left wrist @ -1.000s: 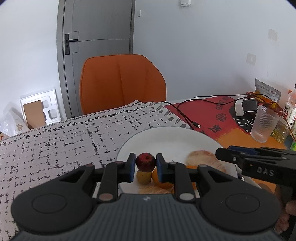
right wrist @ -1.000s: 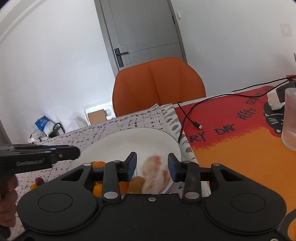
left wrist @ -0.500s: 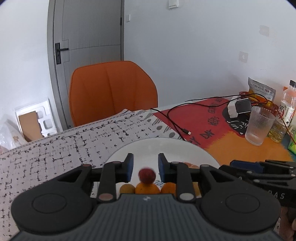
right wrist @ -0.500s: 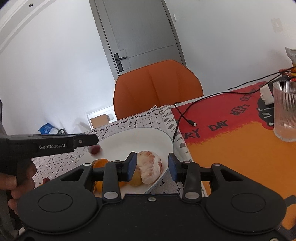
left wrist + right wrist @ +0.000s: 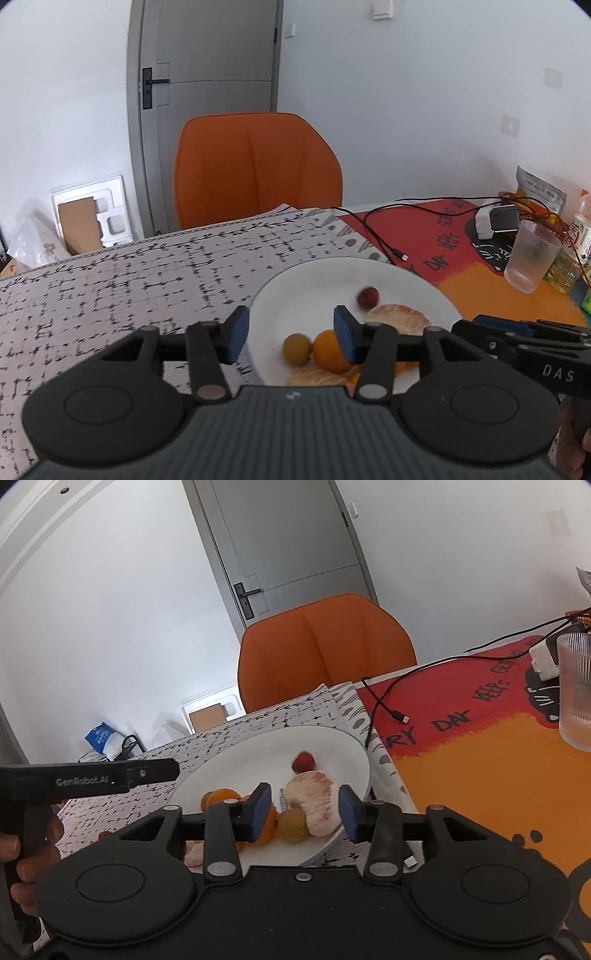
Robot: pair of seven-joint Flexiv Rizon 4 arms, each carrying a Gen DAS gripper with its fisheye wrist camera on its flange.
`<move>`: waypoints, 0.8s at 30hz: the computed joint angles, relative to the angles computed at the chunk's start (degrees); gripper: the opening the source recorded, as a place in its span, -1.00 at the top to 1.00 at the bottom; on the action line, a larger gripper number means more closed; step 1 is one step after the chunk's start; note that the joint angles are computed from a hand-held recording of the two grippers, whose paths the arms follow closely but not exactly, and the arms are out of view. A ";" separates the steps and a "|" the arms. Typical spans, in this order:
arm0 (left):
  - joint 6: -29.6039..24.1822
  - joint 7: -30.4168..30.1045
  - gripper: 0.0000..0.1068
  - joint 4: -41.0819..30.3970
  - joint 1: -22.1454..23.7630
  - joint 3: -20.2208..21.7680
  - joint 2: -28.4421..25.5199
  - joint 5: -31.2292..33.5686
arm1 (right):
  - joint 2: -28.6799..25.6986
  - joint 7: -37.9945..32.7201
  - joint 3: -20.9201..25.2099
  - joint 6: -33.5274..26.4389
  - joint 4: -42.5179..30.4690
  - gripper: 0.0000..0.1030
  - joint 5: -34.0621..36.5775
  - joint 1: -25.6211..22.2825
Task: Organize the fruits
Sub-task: 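Withdraw both open tools from the bowl toward the remaining fruit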
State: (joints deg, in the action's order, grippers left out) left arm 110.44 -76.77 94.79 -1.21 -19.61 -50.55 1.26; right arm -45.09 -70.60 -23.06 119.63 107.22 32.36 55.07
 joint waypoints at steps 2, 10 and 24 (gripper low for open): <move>0.72 -0.31 0.02 0.91 0.14 0.65 0.55 -0.11 | 0.04 -0.16 -0.73 -0.16 0.04 0.09 0.56 0.95; 5.34 -3.74 -0.52 4.65 0.62 3.02 2.65 -0.27 | 0.09 -0.51 -2.93 -0.86 -0.12 -0.17 1.51 4.04; 9.42 -8.42 -0.68 9.85 2.21 6.00 5.66 1.24 | 0.05 0.44 -5.96 -2.26 -0.60 -0.88 0.78 8.32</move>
